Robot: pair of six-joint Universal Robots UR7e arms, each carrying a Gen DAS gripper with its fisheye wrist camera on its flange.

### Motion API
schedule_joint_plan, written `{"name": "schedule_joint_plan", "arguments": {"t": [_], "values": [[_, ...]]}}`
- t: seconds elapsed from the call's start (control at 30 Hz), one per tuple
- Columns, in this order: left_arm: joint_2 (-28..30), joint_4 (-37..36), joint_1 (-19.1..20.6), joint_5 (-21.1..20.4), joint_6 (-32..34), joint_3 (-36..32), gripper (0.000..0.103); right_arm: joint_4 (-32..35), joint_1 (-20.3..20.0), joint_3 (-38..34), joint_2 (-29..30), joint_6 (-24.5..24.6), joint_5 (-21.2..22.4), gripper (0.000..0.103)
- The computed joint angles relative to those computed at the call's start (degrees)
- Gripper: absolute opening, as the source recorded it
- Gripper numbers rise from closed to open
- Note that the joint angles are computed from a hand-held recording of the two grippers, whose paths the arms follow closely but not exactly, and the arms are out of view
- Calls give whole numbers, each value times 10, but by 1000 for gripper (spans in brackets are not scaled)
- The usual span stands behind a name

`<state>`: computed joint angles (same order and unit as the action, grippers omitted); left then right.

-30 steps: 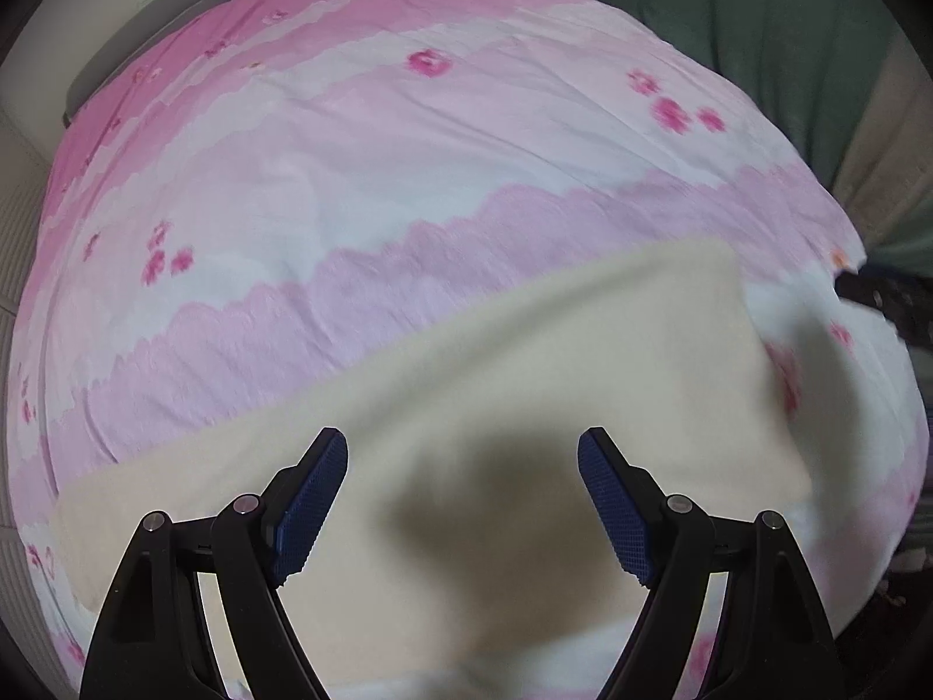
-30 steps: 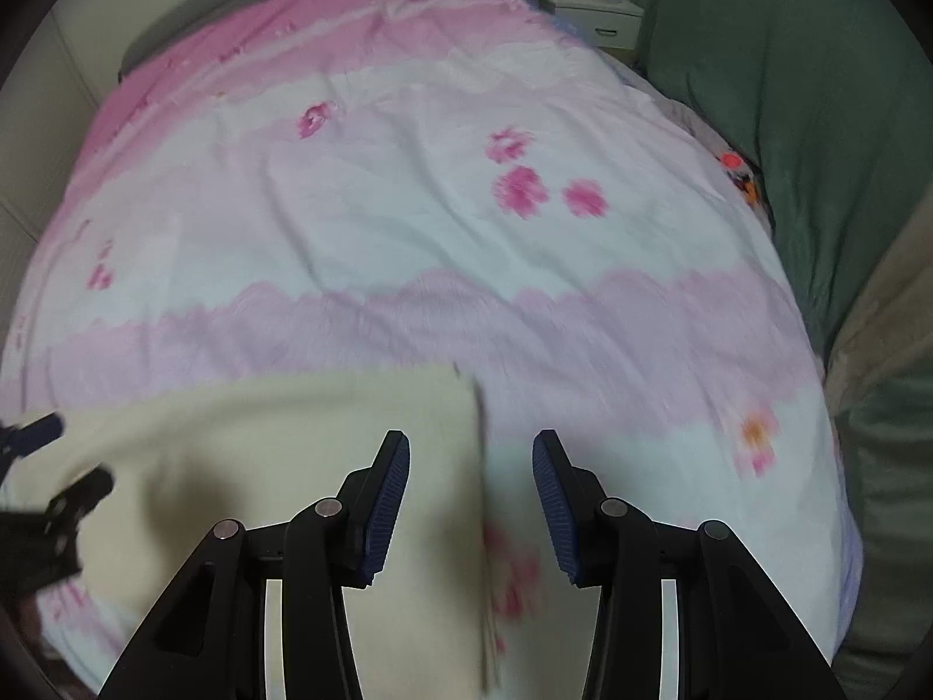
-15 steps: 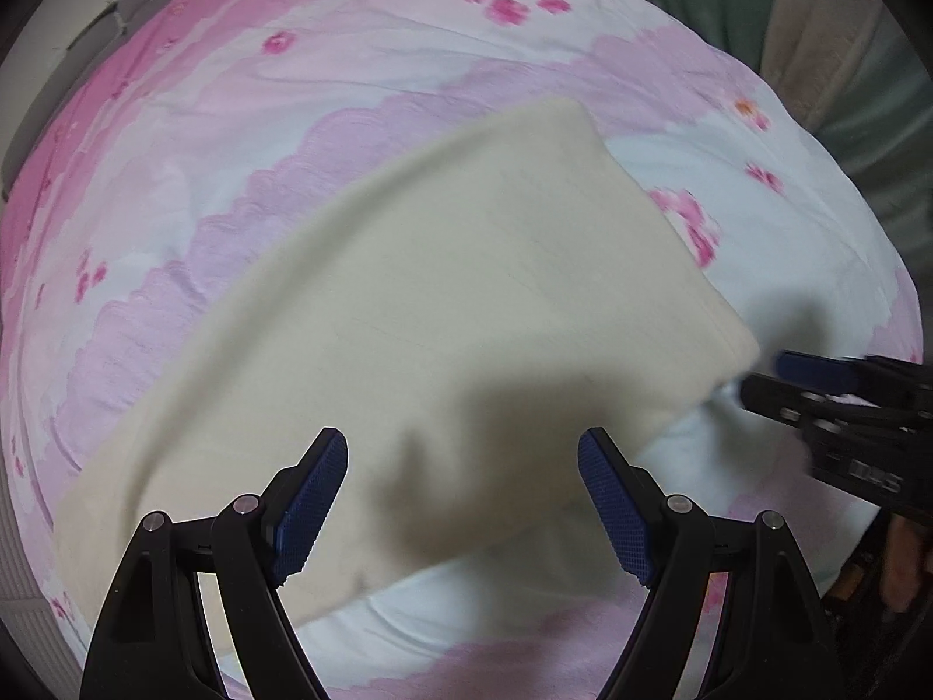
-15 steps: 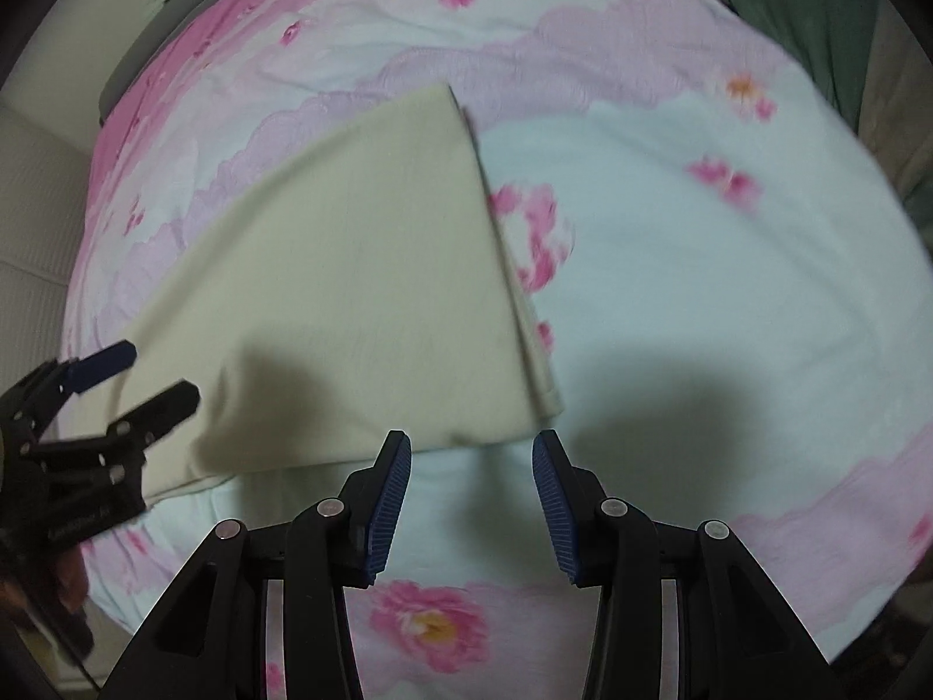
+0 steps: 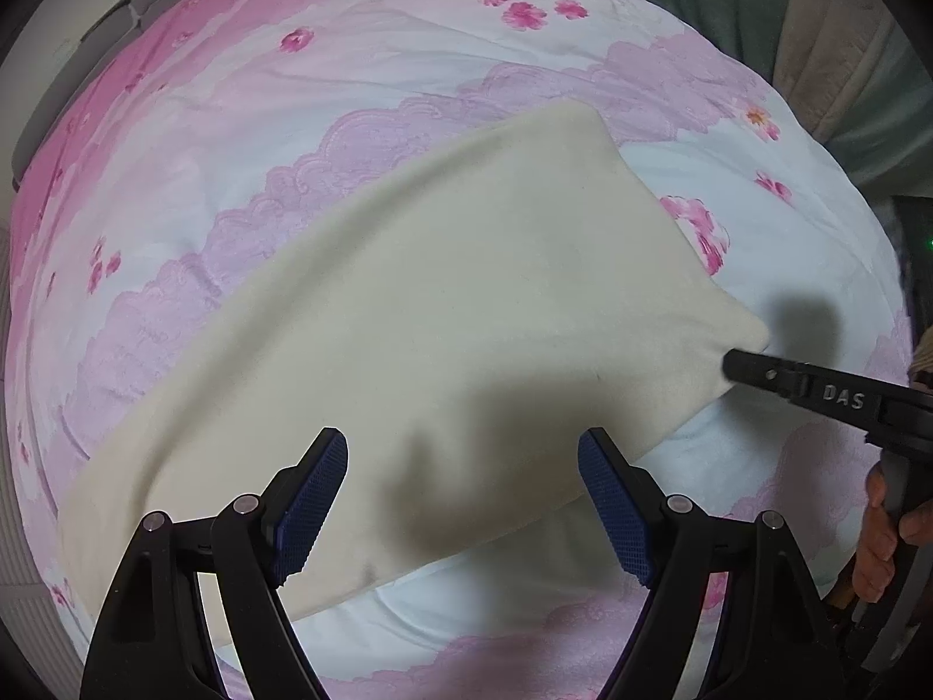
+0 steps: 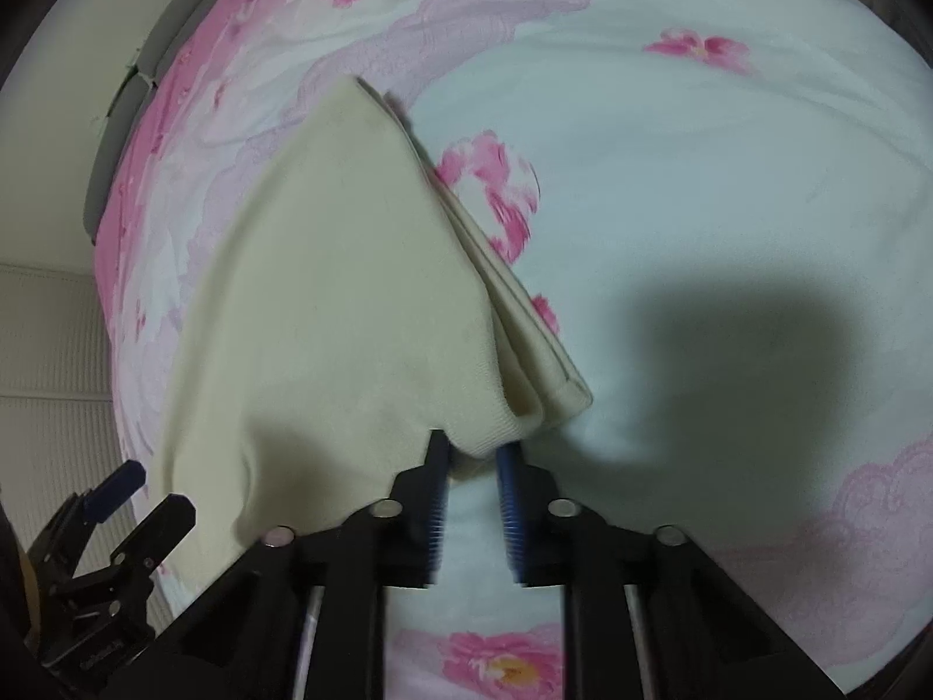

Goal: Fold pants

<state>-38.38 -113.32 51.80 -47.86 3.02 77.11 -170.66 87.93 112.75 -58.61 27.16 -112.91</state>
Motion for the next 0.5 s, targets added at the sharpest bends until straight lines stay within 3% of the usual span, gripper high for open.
{"name": "schedule_joint_plan", "arguments": {"t": [0.07,0.2,0.37,0.4,0.43,0.47,0.5], "values": [[0,2,0,1,-6,-1,81,-8,9,-2,0,-8,-18,10],[-6,5,3,12,-24,2,81,19,36,-23,2,-14,-100,7],[-22,24,7,31,-66,7,81,112,24,-49,10,20,-118,8],[-27,24,7,33,-71,10,81,130,19,-50,8,35,-111,11],[-32,22,6,35,-76,15,81,145,20,-51,6,45,-116,21],[-41,19,5,40,-84,23,81,155,24,-53,6,50,-130,41],[-49,17,4,40,-91,30,81,187,36,-61,6,63,-167,49]]}}
